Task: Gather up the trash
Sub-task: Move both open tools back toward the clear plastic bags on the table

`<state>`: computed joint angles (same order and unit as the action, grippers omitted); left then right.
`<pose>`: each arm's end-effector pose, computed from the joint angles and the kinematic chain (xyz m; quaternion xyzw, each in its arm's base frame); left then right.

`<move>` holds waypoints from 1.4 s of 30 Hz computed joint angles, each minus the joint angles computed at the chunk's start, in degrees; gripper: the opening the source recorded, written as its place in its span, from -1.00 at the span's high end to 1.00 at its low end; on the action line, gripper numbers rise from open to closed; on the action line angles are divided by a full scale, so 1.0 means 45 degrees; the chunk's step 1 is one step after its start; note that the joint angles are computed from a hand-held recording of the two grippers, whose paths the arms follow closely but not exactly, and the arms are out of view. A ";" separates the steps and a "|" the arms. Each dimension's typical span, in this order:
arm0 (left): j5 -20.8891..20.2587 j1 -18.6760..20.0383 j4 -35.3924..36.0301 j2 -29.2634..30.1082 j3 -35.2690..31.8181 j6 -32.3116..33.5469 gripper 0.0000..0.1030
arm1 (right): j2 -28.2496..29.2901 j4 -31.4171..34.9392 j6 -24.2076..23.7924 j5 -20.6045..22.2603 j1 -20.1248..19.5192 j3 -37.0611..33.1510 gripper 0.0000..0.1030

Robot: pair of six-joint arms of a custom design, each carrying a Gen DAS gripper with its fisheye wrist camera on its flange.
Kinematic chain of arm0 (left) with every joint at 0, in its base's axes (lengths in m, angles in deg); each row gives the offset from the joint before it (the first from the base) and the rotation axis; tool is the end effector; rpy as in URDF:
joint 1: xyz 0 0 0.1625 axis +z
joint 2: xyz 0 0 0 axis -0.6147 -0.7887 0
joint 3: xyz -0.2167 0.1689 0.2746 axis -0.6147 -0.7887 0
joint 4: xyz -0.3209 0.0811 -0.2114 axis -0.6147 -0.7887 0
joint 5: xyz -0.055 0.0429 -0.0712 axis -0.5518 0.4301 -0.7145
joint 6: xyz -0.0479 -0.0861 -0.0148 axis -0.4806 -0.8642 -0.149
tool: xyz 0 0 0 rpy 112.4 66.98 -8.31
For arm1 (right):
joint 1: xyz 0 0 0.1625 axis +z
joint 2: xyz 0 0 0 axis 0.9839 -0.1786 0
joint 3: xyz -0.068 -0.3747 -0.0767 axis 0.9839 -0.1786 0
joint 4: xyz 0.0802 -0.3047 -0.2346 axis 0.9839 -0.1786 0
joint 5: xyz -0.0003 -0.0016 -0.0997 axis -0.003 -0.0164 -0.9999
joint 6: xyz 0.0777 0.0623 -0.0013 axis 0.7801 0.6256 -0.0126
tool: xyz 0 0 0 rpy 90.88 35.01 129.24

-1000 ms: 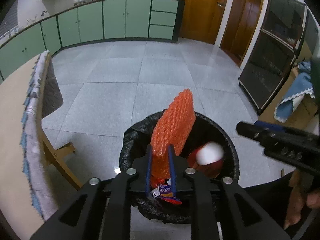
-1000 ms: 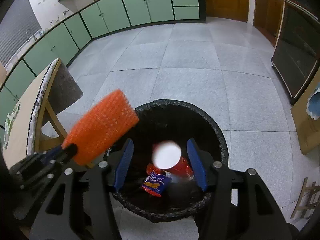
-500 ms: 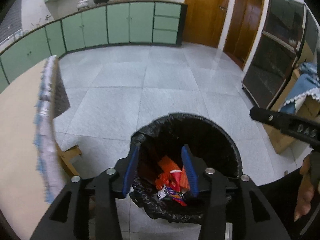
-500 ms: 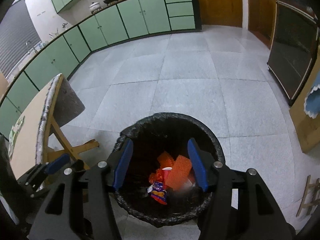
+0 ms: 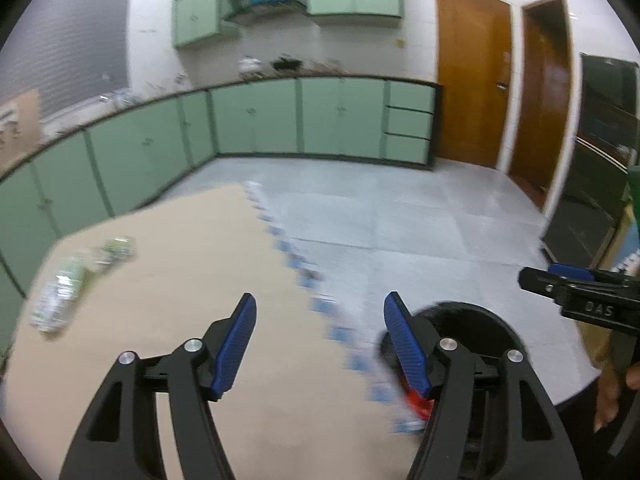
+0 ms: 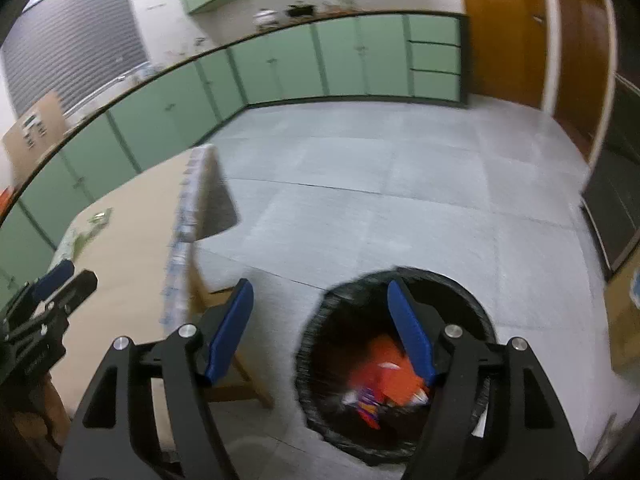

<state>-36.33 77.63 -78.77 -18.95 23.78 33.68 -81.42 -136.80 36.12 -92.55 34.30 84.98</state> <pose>-0.3175 -0.5224 0.2568 0.3726 0.8315 -0.3354 0.2393 0.2612 -0.4504 0.3009 0.0006 -0.8502 0.4200 0.3175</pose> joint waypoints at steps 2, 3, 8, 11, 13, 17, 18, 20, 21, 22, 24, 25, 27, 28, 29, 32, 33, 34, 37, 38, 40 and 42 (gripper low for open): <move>0.0423 0.0187 -0.0150 -0.0343 -0.0017 0.0262 -0.28 | 0.0769 0.0140 -0.0204 0.0348 0.0274 -0.0771 -0.32; 0.0742 0.0339 -0.0281 -0.0556 -0.0036 0.0455 -0.28 | 0.1243 0.0246 -0.0330 0.0545 0.0416 -0.1261 -0.32; 0.1707 0.1246 -0.0649 -0.1149 -0.0412 0.1060 -0.28 | 0.3360 0.0893 -0.1109 0.1346 0.0985 -0.3499 -0.32; 0.2174 0.1813 -0.0879 -0.1350 -0.0728 0.1382 -0.28 | 0.4684 0.1470 -0.1471 0.1743 0.1221 -0.5036 -0.36; 0.2414 0.2236 -0.1316 -0.1309 -0.1071 0.1891 -0.30 | 0.5594 0.1812 -0.1702 0.2053 0.1293 -0.6159 -0.36; 0.2458 0.2926 -0.1961 -0.1060 -0.1623 0.2759 -0.31 | 0.7049 0.2422 -0.1932 0.2487 0.1392 -0.8158 -0.36; 0.2434 0.3124 -0.2113 -0.0913 -0.1831 0.2991 -0.31 | 0.7313 0.2509 -0.1991 0.2541 0.1420 -0.8505 -0.36; 0.2293 0.3420 -0.2283 -0.0609 -0.2118 0.3296 -0.31 | 0.7957 0.2738 -0.2091 0.2696 0.1410 -0.9376 -0.36; 0.2176 0.3592 -0.2222 -0.0433 -0.2380 0.3429 -0.31 | 0.8281 0.2879 -0.2157 0.2670 0.1396 -0.9835 -0.36; 0.2070 0.3694 -0.2262 -0.0242 -0.2578 0.3531 -0.31 | 0.8611 0.3029 -0.2212 0.2658 0.1381 -1.0311 -0.36; 0.1842 0.4016 -0.2221 0.0189 -0.3146 0.3717 -0.31 | 0.9188 0.3214 -0.2277 0.2636 0.1345 -1.1058 -0.36; 0.1765 0.4150 -0.2089 0.0350 -0.3406 0.3682 -0.31 | 0.9603 0.3545 -0.2306 0.2606 0.1290 -1.1710 -0.36; 0.1558 0.4450 -0.1742 0.0631 -0.3939 0.3550 -0.31 | 1.0164 0.3995 -0.2252 0.2643 0.1204 -1.2584 -0.36; 0.1504 0.4548 -0.1610 0.0778 -0.4182 0.3568 -0.31 | 1.0437 0.4164 -0.2277 0.2608 0.1181 -1.2978 -0.37; 0.1486 0.4650 -0.1497 0.0942 -0.4431 0.3633 -0.31 | 1.0864 0.4493 -0.2357 0.2540 0.1131 -1.3664 -0.38; 0.1346 0.4943 -0.0830 0.1431 -0.5215 0.3635 -0.31 | 1.1880 0.5255 -0.2428 0.2488 0.0966 -1.5301 -0.38; 0.1305 0.5038 -0.0602 0.1588 -0.5473 0.3621 -0.31 | 1.2333 0.5584 -0.2399 0.2454 0.0916 -1.6025 -0.38; 0.1317 0.5122 -0.0506 0.1791 -0.5748 0.3685 -0.31 | 1.2587 0.5812 -0.2402 0.2430 0.0885 -1.6468 -0.38; 0.1341 0.5330 0.0185 0.2319 -0.6614 0.3589 -0.31 | 1.3415 0.6393 -0.2602 0.2465 0.0724 -1.7910 -0.38; 0.1301 0.5384 0.0450 0.2439 -0.6851 0.3519 -0.31 | 1.3789 0.6746 -0.2656 0.2450 0.0694 -1.8596 -0.38; 0.1397 0.5460 0.0874 0.2769 -0.7356 0.3466 -0.31 | 1.4341 0.7256 -0.2694 0.2487 0.0633 -1.9619 -0.38; 0.1406 0.5554 0.1435 0.3087 -0.7886 0.3300 -0.31 | 1.4831 0.7782 -0.2592 0.2519 0.0560 -2.0584 -0.38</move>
